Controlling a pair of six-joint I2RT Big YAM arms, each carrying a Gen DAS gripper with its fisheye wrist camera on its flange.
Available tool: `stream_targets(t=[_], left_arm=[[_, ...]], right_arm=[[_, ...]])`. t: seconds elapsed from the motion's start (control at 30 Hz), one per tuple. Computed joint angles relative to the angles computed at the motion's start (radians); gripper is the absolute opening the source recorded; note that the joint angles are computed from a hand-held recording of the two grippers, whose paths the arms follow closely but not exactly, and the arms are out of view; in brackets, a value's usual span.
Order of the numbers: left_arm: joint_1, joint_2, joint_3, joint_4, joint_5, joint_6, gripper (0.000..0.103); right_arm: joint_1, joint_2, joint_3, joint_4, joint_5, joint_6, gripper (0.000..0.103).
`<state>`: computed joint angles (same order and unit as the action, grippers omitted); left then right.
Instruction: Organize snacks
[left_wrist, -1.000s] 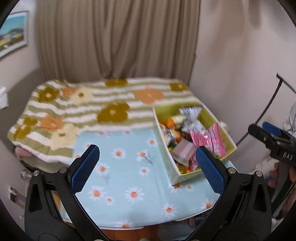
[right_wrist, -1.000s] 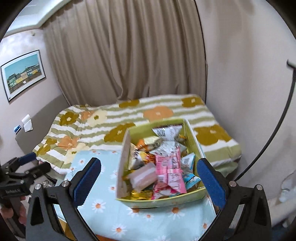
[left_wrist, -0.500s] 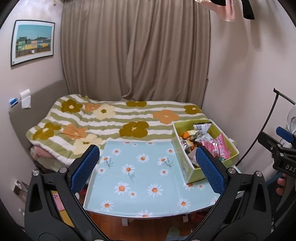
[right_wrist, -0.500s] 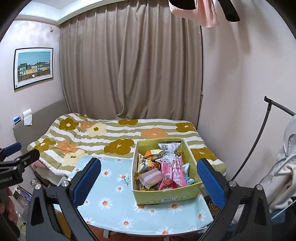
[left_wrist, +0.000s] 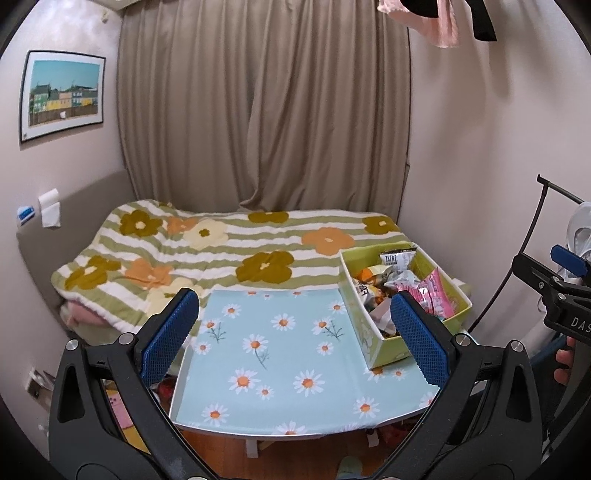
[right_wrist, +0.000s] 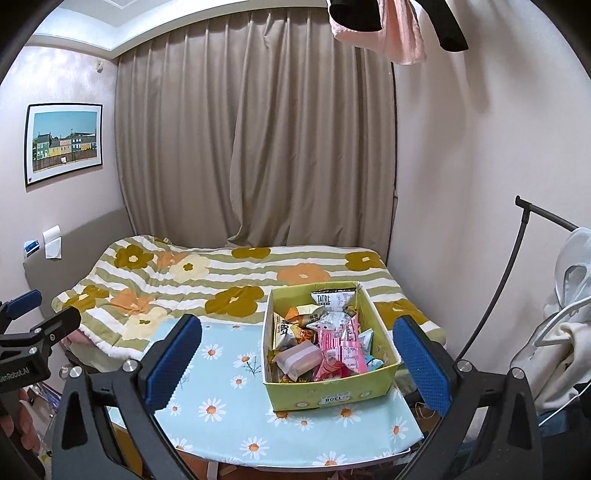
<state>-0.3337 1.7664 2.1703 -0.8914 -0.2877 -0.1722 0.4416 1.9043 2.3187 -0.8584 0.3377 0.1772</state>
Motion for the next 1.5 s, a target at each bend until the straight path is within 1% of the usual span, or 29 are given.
stream_targets(t=[0.37, 0.73, 0.83, 1.2, 1.5], left_arm=[[-0.001, 0.01, 0.011, 0.0, 0.002, 0.003, 0.103], [0.005, 0.009, 0.004, 0.01, -0.009, 0.012, 0.103], [0.006, 0.011, 0.004, 0.011, -0.01, 0.011, 0.103], [0.005, 0.018, 0.02, -0.009, -0.007, 0.011, 0.103], [0.002, 0.029, 0.035, -0.023, -0.029, 0.014, 0.103]], right_arm=[[-0.003, 0.019, 0.026, -0.015, -0.003, 0.002, 0.103], [0.001, 0.026, 0.033, -0.012, -0.005, 0.01, 0.103], [0.001, 0.034, 0.047, -0.022, -0.006, 0.008, 0.103], [0.001, 0.043, 0.062, -0.037, -0.006, 0.012, 0.103], [-0.003, 0.057, 0.085, -0.057, -0.017, 0.01, 0.103]])
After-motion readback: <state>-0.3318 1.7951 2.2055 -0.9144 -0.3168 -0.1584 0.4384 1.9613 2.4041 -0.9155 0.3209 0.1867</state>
